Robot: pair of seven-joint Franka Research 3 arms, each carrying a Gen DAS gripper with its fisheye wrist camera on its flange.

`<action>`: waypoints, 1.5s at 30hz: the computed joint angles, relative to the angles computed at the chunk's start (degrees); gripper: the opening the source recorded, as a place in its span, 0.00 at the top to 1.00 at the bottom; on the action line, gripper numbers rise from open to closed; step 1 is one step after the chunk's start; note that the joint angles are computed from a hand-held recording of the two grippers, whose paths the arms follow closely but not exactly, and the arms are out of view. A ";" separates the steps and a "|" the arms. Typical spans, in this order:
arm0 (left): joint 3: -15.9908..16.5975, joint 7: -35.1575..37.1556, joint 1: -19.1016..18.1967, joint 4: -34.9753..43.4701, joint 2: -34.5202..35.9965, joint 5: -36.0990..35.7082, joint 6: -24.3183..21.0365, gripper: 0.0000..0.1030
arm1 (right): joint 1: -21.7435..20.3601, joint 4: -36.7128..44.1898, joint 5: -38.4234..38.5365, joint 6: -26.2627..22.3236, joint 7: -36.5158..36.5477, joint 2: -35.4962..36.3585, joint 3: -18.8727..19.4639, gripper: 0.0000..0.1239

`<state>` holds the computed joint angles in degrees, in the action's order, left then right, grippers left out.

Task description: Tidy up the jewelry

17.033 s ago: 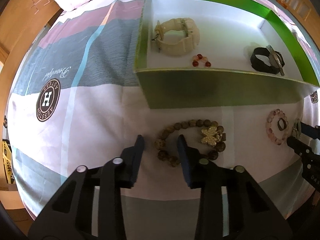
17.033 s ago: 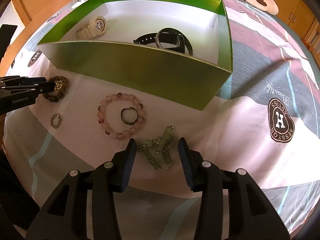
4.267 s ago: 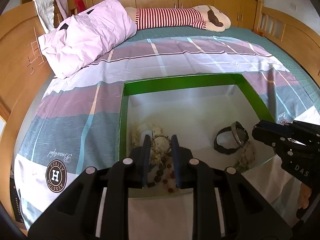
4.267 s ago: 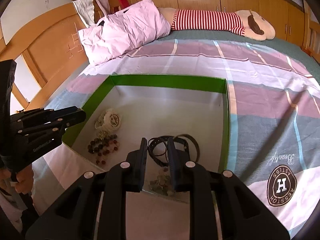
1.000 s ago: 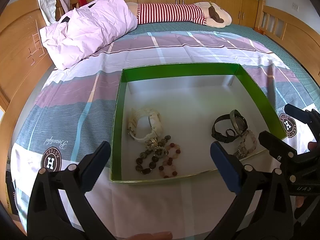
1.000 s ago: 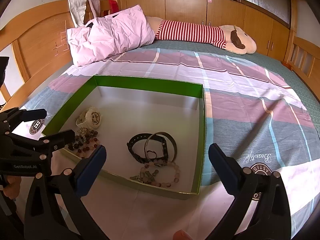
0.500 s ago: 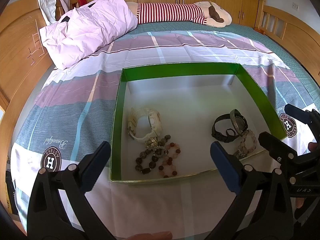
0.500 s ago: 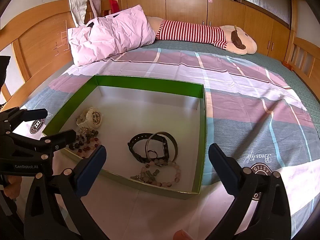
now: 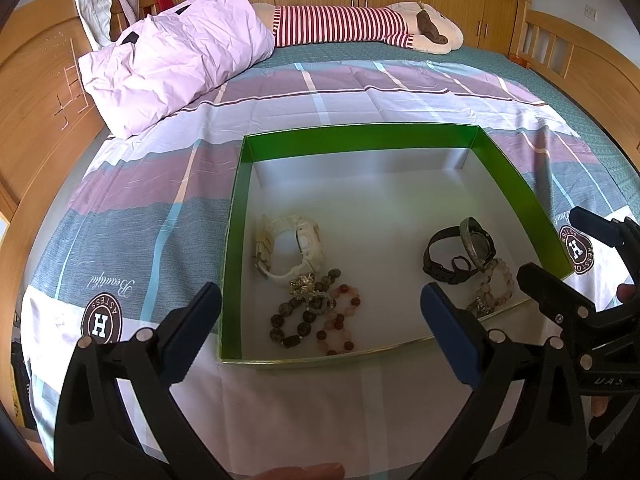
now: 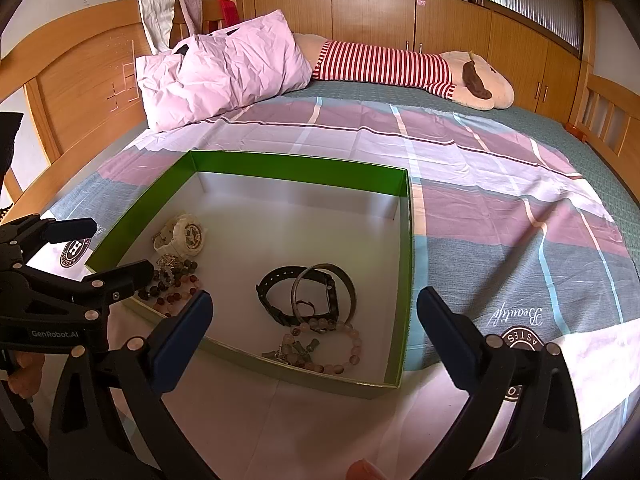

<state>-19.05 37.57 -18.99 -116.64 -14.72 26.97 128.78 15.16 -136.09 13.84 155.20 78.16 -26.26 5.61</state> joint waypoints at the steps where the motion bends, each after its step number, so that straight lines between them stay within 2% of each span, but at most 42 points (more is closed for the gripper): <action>1: 0.00 0.00 0.00 0.00 0.00 0.00 0.00 0.02 | 0.02 0.05 -0.04 -0.06 0.01 -0.01 0.02 0.18; 45: 0.14 -0.04 -0.42 -0.33 0.29 -0.28 0.37 0.02 | 0.47 -0.11 0.49 -0.09 -0.98 -0.08 -0.20 0.18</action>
<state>-18.91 37.54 -19.41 -116.98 -14.43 26.69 129.15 15.64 -136.20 14.33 155.11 77.18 -26.33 5.42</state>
